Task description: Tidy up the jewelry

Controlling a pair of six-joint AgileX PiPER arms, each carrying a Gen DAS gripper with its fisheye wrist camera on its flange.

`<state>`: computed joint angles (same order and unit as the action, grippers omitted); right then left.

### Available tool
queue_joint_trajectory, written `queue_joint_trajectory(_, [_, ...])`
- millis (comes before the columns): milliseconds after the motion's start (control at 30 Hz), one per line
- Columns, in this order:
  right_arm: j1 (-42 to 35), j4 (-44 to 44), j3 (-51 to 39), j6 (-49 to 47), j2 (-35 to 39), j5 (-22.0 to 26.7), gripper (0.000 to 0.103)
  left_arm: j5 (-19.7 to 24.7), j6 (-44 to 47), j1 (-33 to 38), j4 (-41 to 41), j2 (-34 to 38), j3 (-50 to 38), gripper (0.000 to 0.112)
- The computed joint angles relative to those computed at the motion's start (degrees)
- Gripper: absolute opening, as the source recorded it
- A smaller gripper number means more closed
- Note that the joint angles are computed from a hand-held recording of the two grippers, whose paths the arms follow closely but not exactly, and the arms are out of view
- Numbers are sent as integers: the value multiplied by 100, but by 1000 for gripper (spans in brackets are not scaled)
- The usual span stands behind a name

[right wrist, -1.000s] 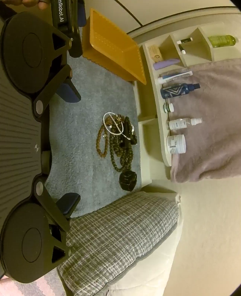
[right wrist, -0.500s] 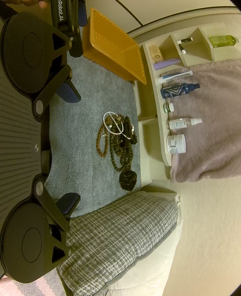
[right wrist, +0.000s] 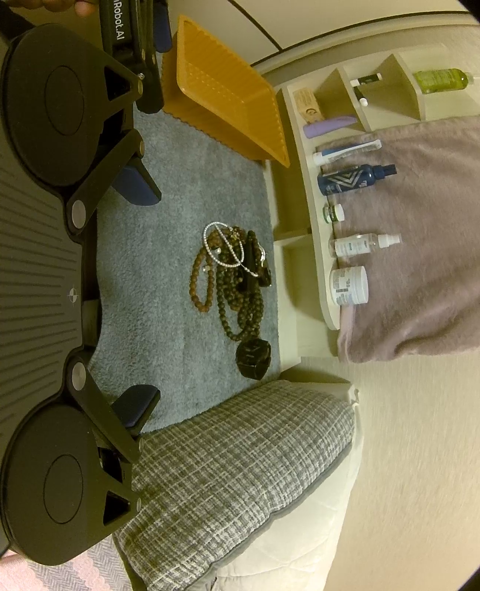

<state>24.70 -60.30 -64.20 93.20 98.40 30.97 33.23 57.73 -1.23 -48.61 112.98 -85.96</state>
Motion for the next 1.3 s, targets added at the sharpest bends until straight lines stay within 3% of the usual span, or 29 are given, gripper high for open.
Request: queue_joint_trajectory(1300, [11, -132, -13, 102, 0, 14, 103, -12, 31, -4, -26, -7, 14, 102])
